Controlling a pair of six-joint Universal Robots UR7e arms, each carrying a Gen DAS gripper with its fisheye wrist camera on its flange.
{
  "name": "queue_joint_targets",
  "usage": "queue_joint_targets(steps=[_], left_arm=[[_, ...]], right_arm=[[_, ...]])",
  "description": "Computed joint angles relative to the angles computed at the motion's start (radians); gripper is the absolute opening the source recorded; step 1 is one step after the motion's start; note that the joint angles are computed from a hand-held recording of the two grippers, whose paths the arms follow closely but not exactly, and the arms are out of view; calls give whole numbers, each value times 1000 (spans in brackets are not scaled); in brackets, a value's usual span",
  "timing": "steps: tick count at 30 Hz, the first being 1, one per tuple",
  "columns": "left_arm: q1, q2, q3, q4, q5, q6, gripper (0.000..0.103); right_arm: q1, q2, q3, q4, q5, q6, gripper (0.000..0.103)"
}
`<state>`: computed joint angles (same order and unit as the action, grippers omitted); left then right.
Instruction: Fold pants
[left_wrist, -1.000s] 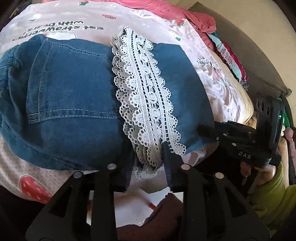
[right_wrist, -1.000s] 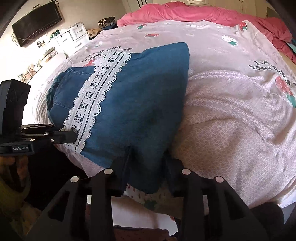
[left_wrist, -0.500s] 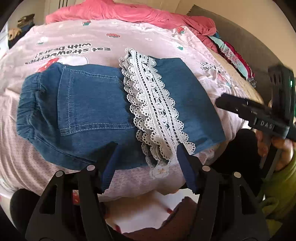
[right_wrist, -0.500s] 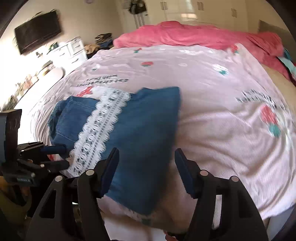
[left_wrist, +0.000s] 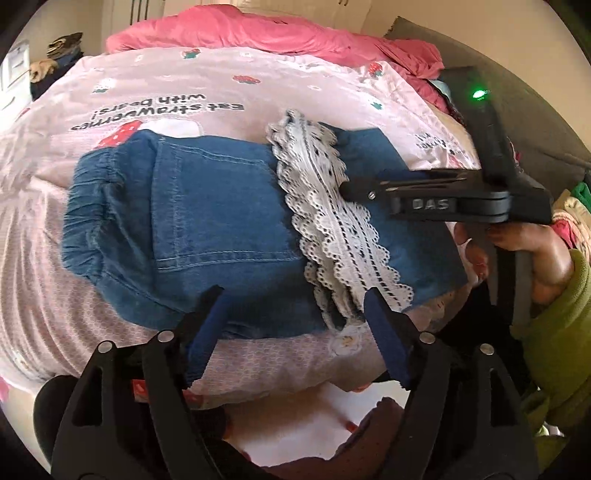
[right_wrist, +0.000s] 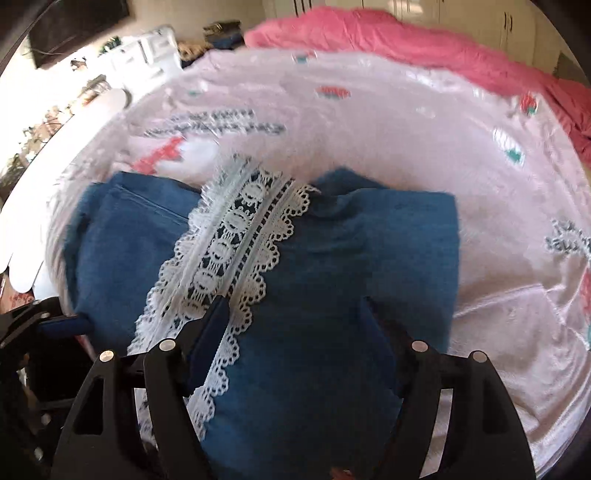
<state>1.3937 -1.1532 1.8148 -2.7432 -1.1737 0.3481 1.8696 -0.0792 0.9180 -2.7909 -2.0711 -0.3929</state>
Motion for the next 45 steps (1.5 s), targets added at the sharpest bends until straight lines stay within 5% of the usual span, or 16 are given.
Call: queue_joint_targets(steps=[6,11,16,19,27,39,45], left_arm=[[7,-4,-4,-11,14,-19,79],[1,-13,3,-30,26,-21,88],[-3,-22,11,-52,49,-27,93],[-4,-30,18,-60,54,-28,93],[0,-49,24,-77,62,-29,93],[61,-80,-1,-76,34,-95,93],[96,-74,-28,-64,11,-139,93]], right_arm=[[0,44,-80,57,-25,21,79],[-8,-33,39,-36,62,59,79],[-2,-78,112,-109,73,56,79],[-1,-95,140,-141,77,61,90],[12,-101,141,-170,60,53,95],[64,-12,-51,-25,73,-5,97],[95,102,-288,188,113,-50,97]])
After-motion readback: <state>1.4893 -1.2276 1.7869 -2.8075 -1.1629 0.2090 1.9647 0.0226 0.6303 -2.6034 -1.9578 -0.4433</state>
